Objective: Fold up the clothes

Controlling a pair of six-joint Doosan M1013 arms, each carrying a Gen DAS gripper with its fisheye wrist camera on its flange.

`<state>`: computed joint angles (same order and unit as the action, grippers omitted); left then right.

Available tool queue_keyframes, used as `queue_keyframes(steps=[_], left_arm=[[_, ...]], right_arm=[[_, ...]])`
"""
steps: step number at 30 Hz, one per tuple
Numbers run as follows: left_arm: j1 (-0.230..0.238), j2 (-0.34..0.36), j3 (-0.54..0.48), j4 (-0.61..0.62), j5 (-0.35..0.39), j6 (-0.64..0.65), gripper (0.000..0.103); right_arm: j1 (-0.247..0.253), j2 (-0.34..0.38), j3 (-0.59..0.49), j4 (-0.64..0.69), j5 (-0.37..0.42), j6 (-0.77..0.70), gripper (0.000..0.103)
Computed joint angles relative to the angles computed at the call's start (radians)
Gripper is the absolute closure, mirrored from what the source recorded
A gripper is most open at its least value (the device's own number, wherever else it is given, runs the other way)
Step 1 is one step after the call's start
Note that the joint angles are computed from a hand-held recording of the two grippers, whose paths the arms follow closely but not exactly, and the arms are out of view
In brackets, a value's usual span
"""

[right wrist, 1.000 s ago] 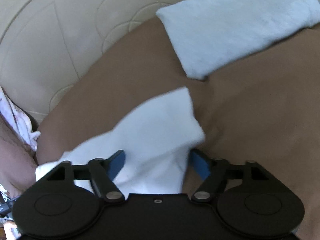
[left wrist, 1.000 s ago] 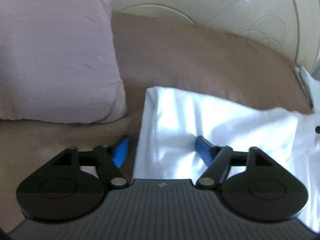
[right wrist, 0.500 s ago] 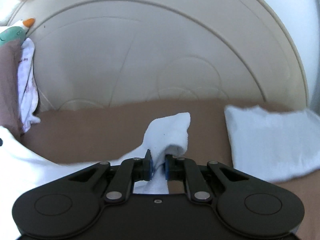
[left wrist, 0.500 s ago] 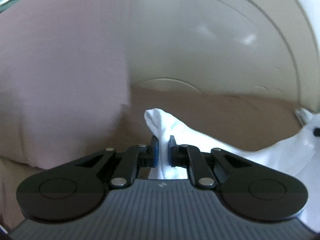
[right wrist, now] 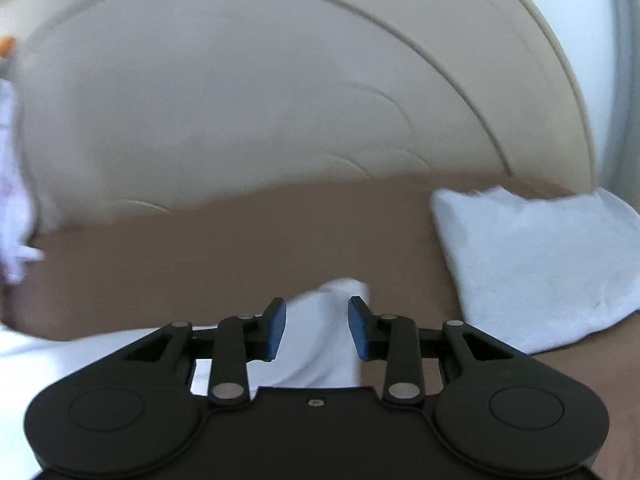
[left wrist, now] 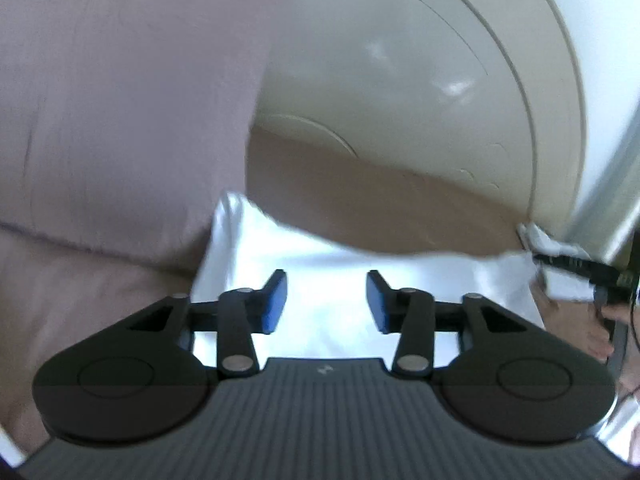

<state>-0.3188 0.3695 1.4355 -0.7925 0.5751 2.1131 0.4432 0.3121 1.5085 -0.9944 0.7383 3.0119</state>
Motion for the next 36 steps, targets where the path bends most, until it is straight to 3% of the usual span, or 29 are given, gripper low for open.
queue_keyframes(steps=[2, 6, 12, 19, 22, 23, 25, 26, 28, 29, 30, 34, 36], left_arm=[[-0.021, -0.001, -0.001, 0.157, 0.022, -0.107, 0.055], [-0.073, 0.004, 0.012, 0.535, -0.044, -0.361, 0.052], [-0.069, 0.020, -0.011, 0.602, -0.003, -0.451, 0.045], [-0.055, 0.060, -0.046, 0.504, 0.014, -0.427, 0.042], [-0.046, 0.070, -0.055, 0.442, 0.008, -0.407, 0.032], [-0.042, 0.078, -0.065, 0.427, 0.019, -0.412, 0.025], [-0.046, 0.089, -0.077, 0.452, 0.017, -0.469, 0.024], [-0.050, 0.093, -0.079, 0.472, 0.010, -0.503, 0.026], [-0.063, 0.093, -0.074, 0.547, -0.039, -0.566, 0.045], [-0.071, 0.092, -0.072, 0.602, -0.063, -0.605, 0.077], [-0.076, 0.094, -0.078, 0.642, -0.068, -0.635, 0.092], [-0.089, 0.077, -0.092, 0.702, -0.075, -0.715, 0.092], [-0.090, 0.064, -0.088, 0.660, -0.097, -0.671, 0.092]], right_arm=[[0.018, -0.018, 0.022, -0.024, -0.042, -0.015, 0.042], [0.024, -0.032, 0.034, 0.131, -0.120, -0.218, 0.042], [0.033, 0.004, 0.004, 0.286, -0.100, -0.408, 0.042], [0.018, 0.005, 0.012, 0.388, -0.115, -0.426, 0.041], [-0.017, -0.001, 0.027, 0.546, -0.164, -0.449, 0.040], [-0.032, -0.003, 0.034, 0.616, -0.183, -0.465, 0.038], [-0.062, -0.005, 0.047, 0.769, -0.219, -0.509, 0.038], [-0.074, -0.012, 0.066, 0.816, -0.262, -0.486, 0.038], [-0.094, -0.024, 0.102, 0.878, -0.350, -0.417, 0.037], [-0.098, -0.022, 0.107, 0.873, -0.369, -0.380, 0.037], [-0.101, -0.019, 0.108, 0.859, -0.384, -0.341, 0.037], [-0.094, 0.000, 0.084, 0.720, -0.366, -0.235, 0.036], [-0.084, -0.003, 0.092, 0.638, -0.374, -0.162, 0.036]])
